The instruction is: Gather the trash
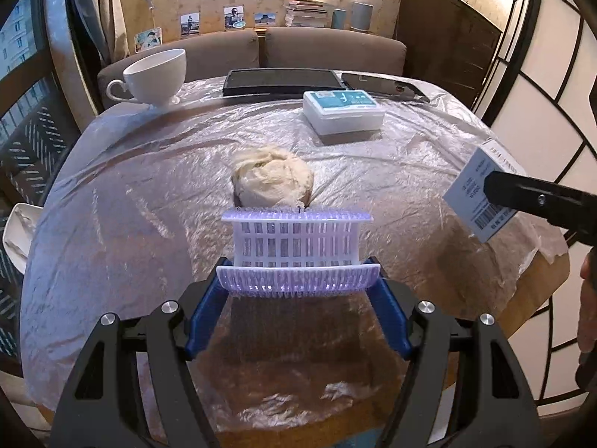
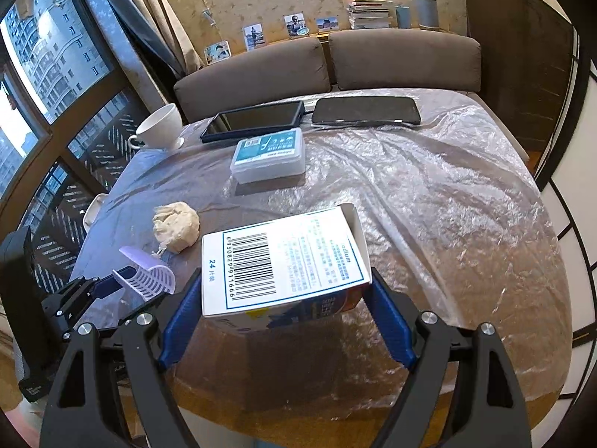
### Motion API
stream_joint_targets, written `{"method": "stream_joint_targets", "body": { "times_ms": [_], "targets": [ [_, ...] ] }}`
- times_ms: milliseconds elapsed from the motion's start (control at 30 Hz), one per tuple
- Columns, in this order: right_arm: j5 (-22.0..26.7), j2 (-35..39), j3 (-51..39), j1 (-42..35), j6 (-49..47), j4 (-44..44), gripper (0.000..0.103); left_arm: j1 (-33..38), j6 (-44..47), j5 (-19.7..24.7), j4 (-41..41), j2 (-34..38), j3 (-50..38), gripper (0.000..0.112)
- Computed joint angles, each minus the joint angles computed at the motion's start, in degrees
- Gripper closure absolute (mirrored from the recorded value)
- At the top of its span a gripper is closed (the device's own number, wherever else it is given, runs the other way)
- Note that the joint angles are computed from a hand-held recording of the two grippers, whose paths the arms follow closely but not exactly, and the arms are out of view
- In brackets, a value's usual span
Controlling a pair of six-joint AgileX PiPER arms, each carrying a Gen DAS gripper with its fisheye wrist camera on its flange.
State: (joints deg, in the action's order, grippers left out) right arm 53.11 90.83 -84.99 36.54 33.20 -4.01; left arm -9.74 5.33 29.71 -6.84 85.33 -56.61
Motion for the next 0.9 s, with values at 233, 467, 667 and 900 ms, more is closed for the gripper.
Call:
{"method": "stream_joint_targets", "body": {
  "times_ms": [233, 467, 667, 900],
  "targets": [
    [-0.1, -0.7, 1.3, 0.9, 0.5, 0.2, 0.022, -2.0, -4.4, -1.9, 5.6, -0.9, 3.4, 0.039],
    [0.6, -1.1, 0.4, 1.6, -0.8, 0.2, 0.022, -0.1, 0.3, -0.9, -0.2, -5.0, 3.6, 0.04],
    [0.2, -0.9, -0.4, 2.0, -1.2, 0.7, 0.022, 3.2, 5.5, 1.1, -6.3, -7.6, 0.1, 0.04],
    [0.2, -1.5, 0.1, 2.6, -0.7, 0.6, 0.022, 4.3, 6.2, 2.2, -7.8, -9.7, -2.2, 0.04]
  ]
}}
